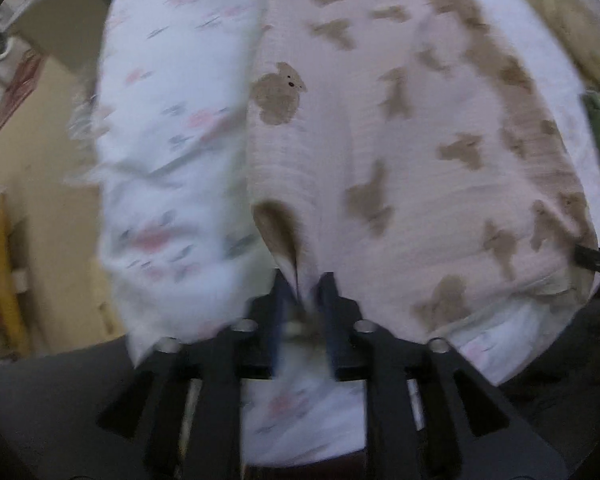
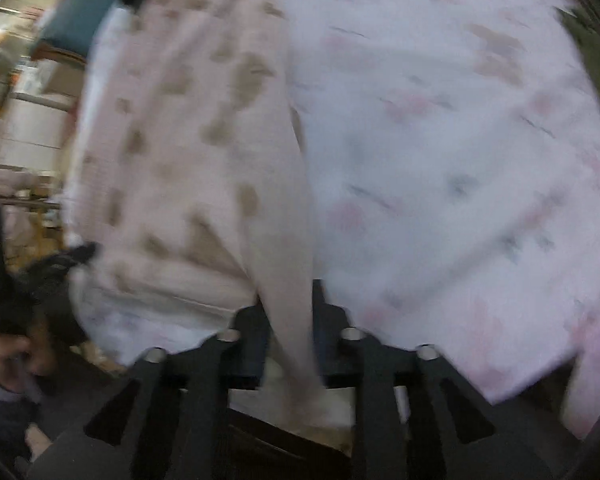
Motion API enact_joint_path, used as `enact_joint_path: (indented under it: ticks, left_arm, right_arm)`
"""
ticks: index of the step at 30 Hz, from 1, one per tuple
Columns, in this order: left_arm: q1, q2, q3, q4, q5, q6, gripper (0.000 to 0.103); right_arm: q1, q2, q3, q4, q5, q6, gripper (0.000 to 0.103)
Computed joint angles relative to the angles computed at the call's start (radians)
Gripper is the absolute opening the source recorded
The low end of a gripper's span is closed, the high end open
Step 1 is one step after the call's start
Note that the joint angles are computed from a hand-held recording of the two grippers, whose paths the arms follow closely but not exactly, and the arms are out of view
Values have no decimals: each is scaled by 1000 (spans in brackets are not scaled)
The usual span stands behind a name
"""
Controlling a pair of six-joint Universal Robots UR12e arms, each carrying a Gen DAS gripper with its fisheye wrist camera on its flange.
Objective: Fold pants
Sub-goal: 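Open both grippers and release the folded pants onto the bed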
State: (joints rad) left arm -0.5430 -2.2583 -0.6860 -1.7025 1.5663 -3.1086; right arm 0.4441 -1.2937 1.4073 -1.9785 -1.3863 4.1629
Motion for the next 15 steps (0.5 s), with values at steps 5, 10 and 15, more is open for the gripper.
enact_joint_path:
  ticks: [5,10,15]
  left_arm:
    - [26,64,-61,153,-38,-86,29]
    - [-3,25,-24,209,-63,19,29]
    - [-11,-18,9,67,-58,41,28]
  right_arm:
    - [12,-64,15,4,-187,60,30]
    - [15,-27,-4,-167,-150,-69,29]
    - [20,54,-60,-100,-92,-122,26]
